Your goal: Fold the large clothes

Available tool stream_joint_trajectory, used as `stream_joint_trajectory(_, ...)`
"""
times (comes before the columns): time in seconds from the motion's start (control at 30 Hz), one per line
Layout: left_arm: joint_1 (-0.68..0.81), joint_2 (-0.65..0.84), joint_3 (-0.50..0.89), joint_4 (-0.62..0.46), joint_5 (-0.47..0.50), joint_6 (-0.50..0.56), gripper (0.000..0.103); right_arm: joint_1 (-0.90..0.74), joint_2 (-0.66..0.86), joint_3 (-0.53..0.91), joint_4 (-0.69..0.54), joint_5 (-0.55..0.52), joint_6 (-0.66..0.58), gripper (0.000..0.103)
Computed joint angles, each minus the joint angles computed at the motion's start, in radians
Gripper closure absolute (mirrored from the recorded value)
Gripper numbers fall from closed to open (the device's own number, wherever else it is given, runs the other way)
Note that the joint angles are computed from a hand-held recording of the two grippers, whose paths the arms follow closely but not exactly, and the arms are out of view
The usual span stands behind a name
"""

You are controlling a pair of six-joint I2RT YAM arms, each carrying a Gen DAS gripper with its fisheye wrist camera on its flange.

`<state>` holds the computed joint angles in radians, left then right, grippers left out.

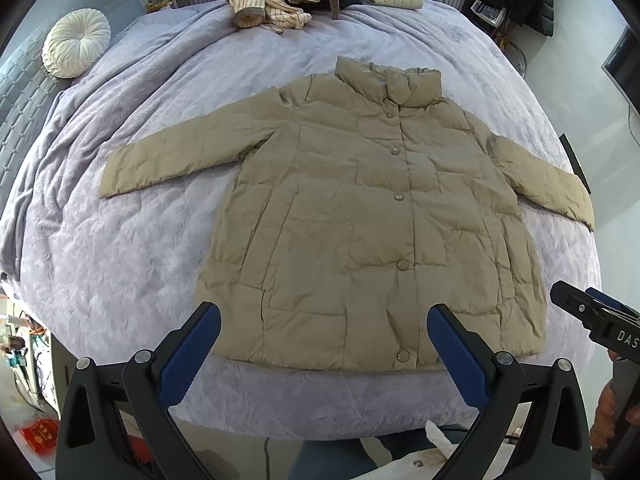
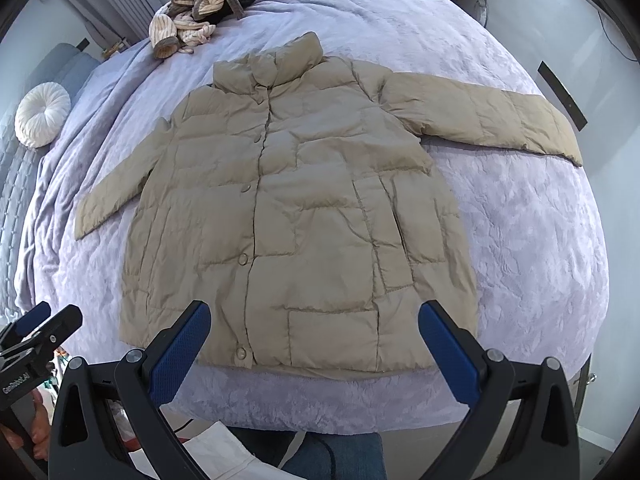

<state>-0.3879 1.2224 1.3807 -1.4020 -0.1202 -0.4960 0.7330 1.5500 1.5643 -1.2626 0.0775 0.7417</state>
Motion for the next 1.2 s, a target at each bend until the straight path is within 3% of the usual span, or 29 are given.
stream_joint_trajectory(0.33, -0.005, 0.043, 0.053, -0.028, -0.014, 0.000, 0.000, -0.048, -0.010, -0.025, 0.030, -0.032, -0.014, 0.000)
stream_joint_trajectory(1.2, 0.040, 0.027, 0.017, 0.003, -0.012, -0.001, 0.000, -0.006, 0.083, 0.106, -0.067, 0.020, -0.059, 0.000)
